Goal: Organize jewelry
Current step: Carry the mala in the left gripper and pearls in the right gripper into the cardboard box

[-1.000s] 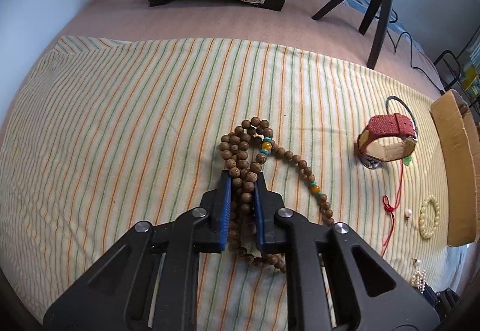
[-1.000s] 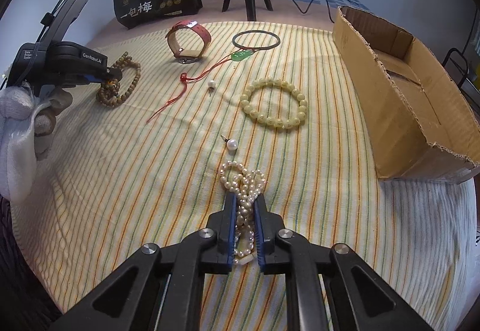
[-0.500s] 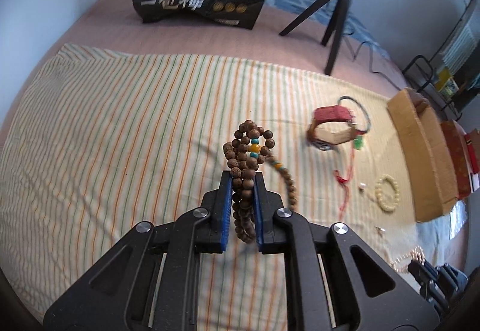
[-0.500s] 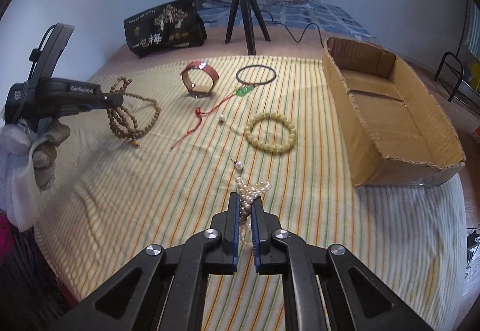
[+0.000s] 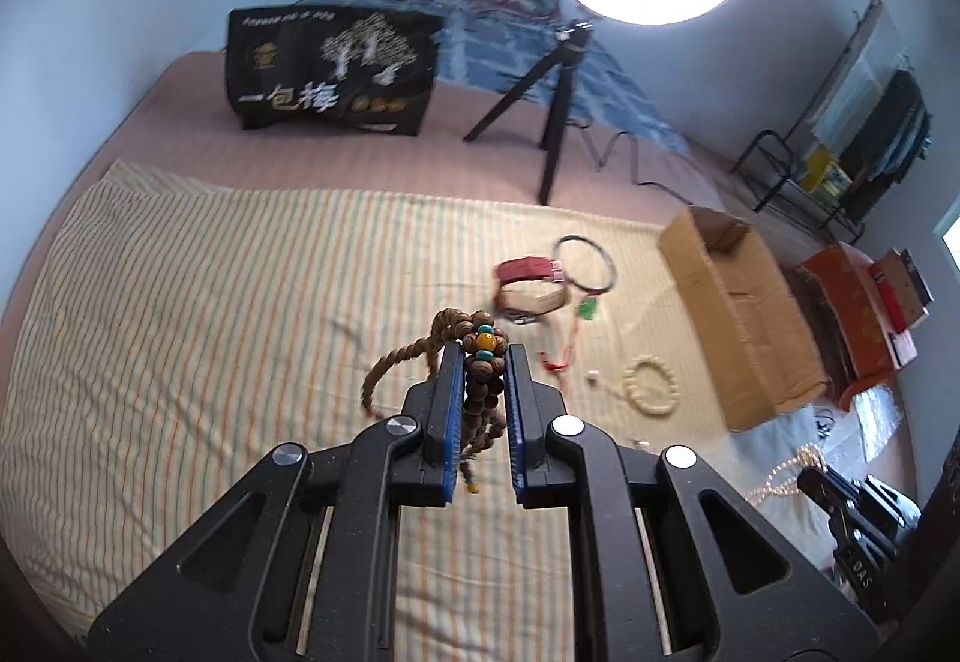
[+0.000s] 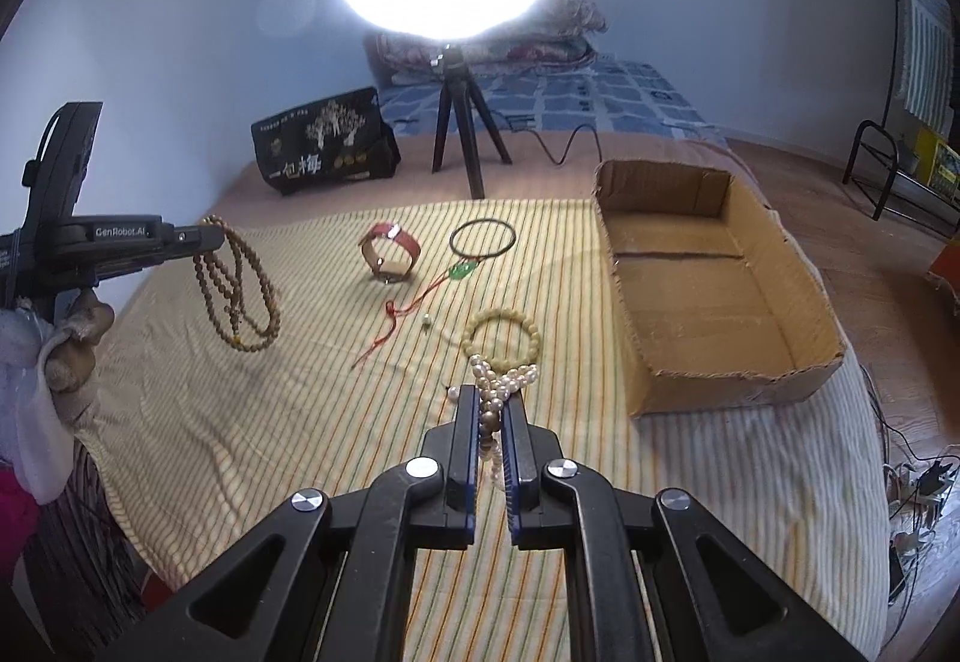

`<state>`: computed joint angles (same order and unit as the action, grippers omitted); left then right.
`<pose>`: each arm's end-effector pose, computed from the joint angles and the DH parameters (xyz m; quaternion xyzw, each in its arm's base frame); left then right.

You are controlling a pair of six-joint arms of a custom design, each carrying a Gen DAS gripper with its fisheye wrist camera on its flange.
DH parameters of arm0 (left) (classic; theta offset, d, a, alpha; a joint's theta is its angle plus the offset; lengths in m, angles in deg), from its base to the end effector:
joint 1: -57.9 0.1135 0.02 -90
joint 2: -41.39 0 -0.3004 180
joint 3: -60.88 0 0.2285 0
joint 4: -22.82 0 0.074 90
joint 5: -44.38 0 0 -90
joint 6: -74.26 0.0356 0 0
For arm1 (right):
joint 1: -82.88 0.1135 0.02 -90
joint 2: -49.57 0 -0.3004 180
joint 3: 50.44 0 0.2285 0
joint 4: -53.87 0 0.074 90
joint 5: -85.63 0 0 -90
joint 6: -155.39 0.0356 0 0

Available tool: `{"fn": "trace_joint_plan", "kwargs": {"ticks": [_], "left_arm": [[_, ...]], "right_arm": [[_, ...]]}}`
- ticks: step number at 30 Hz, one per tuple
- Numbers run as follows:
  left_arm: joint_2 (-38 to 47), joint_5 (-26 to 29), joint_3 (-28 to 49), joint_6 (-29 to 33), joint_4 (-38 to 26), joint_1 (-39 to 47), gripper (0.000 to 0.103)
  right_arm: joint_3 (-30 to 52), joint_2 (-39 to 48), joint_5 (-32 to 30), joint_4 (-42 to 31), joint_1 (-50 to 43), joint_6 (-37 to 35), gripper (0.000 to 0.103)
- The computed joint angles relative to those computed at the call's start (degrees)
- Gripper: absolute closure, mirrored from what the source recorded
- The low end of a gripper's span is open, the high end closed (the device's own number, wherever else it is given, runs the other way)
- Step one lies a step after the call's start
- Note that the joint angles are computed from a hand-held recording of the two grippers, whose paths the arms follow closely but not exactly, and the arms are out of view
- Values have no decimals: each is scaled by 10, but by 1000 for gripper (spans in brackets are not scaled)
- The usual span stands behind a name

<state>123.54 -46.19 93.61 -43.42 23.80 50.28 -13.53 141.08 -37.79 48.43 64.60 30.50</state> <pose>0.1986 -0.0262 0.1555 -0.1646 0.9203 -0.1031 0.3395 0.2075 -0.0479 0.1377 -0.2072 0.9048 0.1376 0.3457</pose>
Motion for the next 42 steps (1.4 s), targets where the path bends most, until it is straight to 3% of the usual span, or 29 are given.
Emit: {"fn": "trace_joint_plan", "kwargs": {"ticks": [7,14,25,42], "left_arm": [[-65,-25,46,-24,-68,-83,92],[-43,-41,126,-31,-92,-157,92],[84,-47,263,-37,-86,-221,92],[299,-27,499,-21,-109,-235,92]], "right_arm": [[46,-30,-35,-72,-56,-26,99],[108,-26,-52,-118,-95,-35,99],[191,29,-40,-118,-105,-17,99],[318,190,0,-95,-107,9,99]]}}
